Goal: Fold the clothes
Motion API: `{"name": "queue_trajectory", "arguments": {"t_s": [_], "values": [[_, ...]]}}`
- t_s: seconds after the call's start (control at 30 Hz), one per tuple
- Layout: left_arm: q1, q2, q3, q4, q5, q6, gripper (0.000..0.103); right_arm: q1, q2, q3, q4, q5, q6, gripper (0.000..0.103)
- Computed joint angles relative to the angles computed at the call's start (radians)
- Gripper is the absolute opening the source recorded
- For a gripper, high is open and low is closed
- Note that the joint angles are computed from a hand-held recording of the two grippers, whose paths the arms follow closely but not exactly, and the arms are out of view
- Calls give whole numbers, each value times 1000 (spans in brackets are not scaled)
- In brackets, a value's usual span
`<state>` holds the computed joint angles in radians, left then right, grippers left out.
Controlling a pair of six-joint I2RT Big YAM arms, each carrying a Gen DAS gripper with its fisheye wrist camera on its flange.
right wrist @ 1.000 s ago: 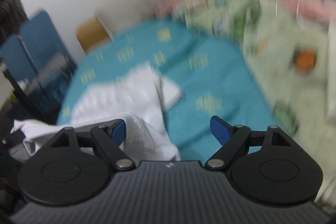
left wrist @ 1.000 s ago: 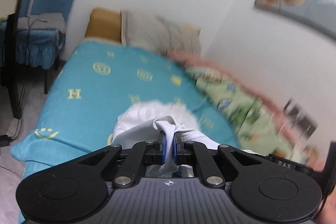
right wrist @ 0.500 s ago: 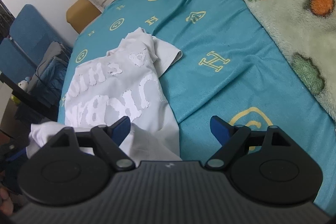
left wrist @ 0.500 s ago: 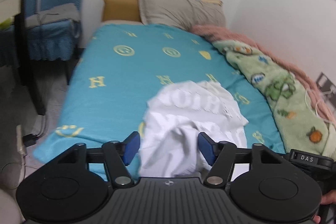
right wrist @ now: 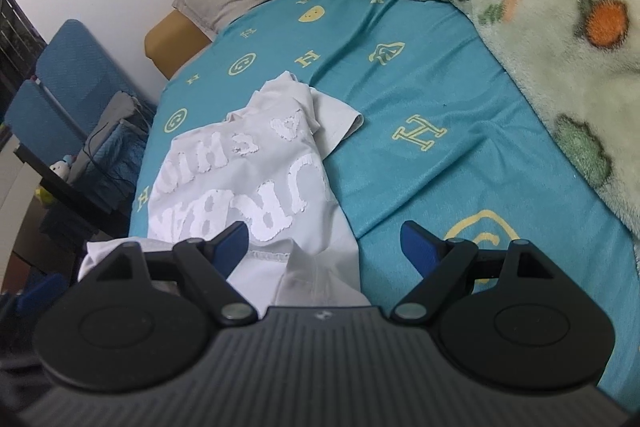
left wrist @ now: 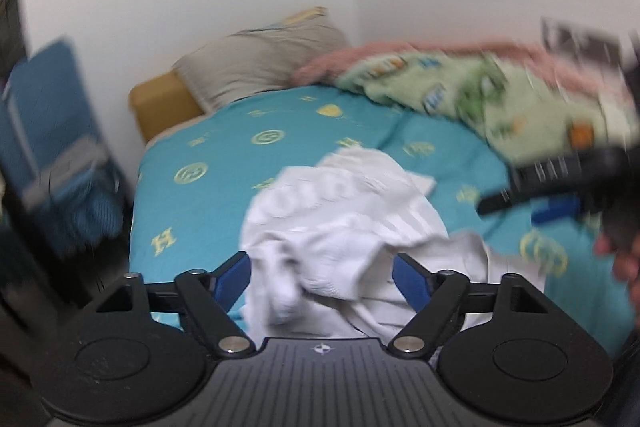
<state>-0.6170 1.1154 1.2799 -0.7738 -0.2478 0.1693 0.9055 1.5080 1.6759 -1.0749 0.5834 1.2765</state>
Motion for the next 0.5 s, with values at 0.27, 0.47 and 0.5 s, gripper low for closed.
{"name": "queue_trajectory", "arguments": {"t_s": [0.27,0.47,0.5], "values": [[-57,106,-30,151,-264,-17,85,-4,25,10,-22,-30,-6,84],[12,67,-41,178,-290,-102,87,-4,117,104,-122,-90,-125,84],[21,51,-41,180,-292,-127,87,-1,135,124,-144,-93,-146,84]]}}
